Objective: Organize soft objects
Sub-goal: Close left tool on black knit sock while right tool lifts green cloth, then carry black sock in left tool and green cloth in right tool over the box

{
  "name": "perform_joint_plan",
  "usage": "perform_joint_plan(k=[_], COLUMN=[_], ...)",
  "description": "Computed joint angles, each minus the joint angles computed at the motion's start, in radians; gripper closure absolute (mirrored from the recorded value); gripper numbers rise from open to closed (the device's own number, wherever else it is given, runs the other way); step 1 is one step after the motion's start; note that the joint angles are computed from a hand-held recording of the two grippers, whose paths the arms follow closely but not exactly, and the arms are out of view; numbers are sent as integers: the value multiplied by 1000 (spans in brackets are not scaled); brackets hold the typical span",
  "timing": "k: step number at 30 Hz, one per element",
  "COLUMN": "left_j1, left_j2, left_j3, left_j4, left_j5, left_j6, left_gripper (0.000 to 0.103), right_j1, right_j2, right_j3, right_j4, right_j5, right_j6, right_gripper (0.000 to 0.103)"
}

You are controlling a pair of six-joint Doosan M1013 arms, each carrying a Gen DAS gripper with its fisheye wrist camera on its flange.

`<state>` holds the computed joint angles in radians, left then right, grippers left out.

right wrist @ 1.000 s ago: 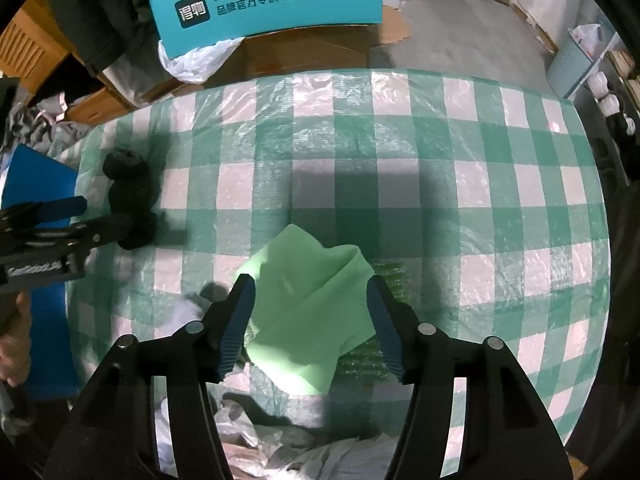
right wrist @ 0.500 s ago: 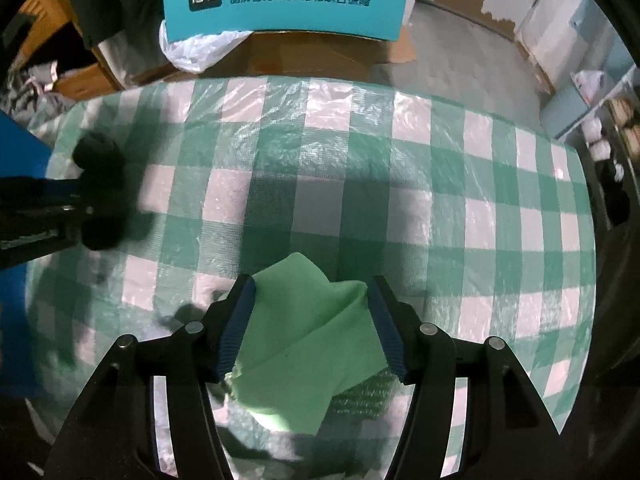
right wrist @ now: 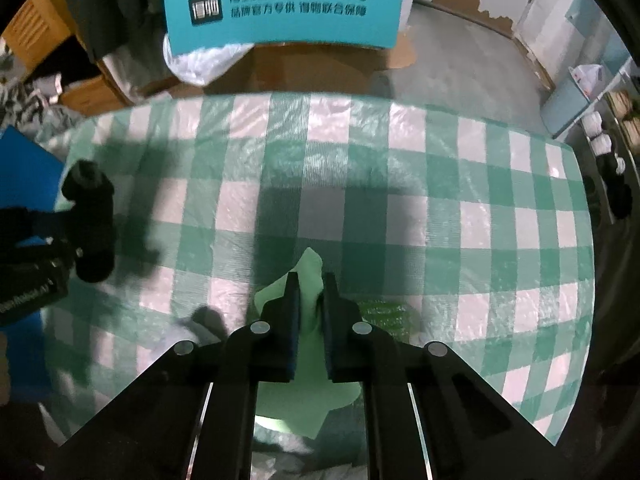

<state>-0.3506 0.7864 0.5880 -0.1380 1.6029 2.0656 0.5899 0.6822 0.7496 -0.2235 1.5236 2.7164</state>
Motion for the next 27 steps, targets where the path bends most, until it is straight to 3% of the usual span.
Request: perform_joint_plan(k=[19,27], left_j1=[38,54], left_j2=[-115,-161], left_j3=[96,140], left_j4=[-61,-87], left_j5=[-56,-90], left_j6=[89,133], left_gripper=[68,68], right_j1=[49,74], right_j2=[-30,-22], right_j3=[-48,-114], right_j4=[-84,-122], right_j5=[-3,20], right_j6=[44,23], right_gripper=[95,95])
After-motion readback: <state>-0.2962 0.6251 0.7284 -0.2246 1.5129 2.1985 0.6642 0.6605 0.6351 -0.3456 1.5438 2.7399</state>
